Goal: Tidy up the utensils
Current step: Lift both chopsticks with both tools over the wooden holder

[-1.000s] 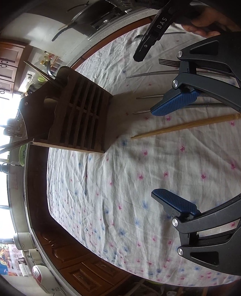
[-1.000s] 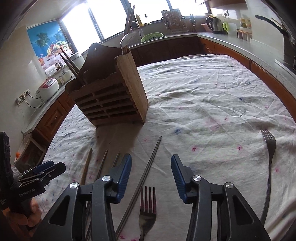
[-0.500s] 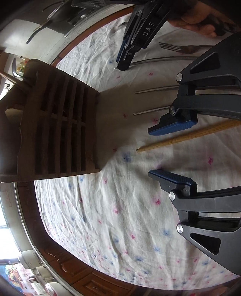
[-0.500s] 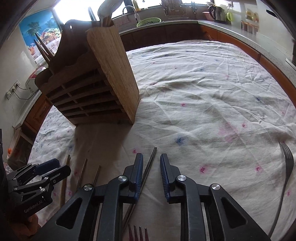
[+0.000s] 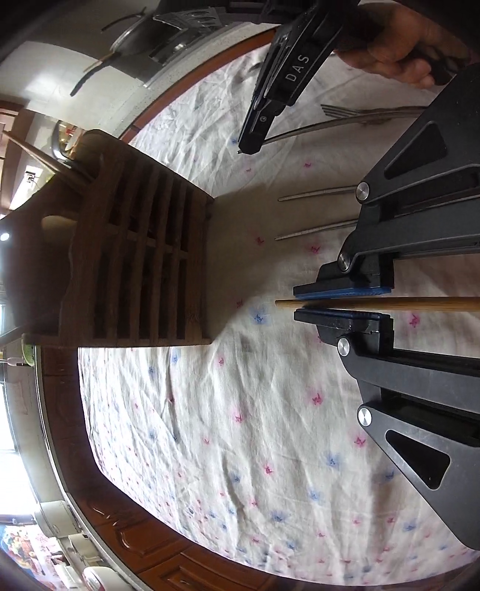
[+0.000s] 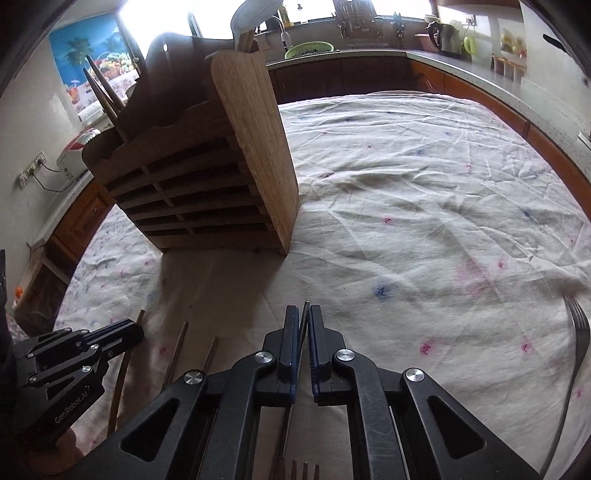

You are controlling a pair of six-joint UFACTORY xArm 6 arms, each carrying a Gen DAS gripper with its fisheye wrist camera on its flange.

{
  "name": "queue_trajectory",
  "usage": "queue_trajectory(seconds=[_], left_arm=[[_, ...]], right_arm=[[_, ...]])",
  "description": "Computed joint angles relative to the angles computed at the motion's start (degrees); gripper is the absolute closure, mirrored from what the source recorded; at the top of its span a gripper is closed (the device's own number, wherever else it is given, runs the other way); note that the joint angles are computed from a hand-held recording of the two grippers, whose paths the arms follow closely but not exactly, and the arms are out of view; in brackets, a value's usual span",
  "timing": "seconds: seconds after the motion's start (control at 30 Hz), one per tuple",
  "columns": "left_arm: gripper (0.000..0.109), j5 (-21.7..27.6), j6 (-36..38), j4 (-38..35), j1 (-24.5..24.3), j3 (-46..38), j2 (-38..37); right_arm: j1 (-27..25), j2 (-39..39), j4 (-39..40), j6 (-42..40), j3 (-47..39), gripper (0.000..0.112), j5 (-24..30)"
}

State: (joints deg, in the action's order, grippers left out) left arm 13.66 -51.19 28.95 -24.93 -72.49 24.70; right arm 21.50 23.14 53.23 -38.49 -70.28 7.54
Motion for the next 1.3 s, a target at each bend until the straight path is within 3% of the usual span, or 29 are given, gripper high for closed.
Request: queue_trajectory(seconds=[0.1, 0.27, 0.73, 1.3], left_arm=[[0.104, -3.0, -2.4, 2.0, 0.9, 4.3, -4.0], [0.104, -6.9, -4.6, 3.6, 1.6, 9.8, -9.6], [0.104, -9.0, -22.2, 21.8, 2.0, 16.8, -20.3], [0.104, -6.8, -46.9, 46.7, 3.6, 21.1, -32.3]], right_arm=[[0.0, -3.0, 10.2, -9.0, 0.9, 0.108, 1.8], [0.5, -8.3, 19.8, -17.8, 3.4, 0.108, 3.0], [1.3, -18.4, 32.1, -30.3, 9.4, 0.109, 4.1], [2.7, -28.2, 46.5, -46.6, 13.0, 0.109, 1.9]])
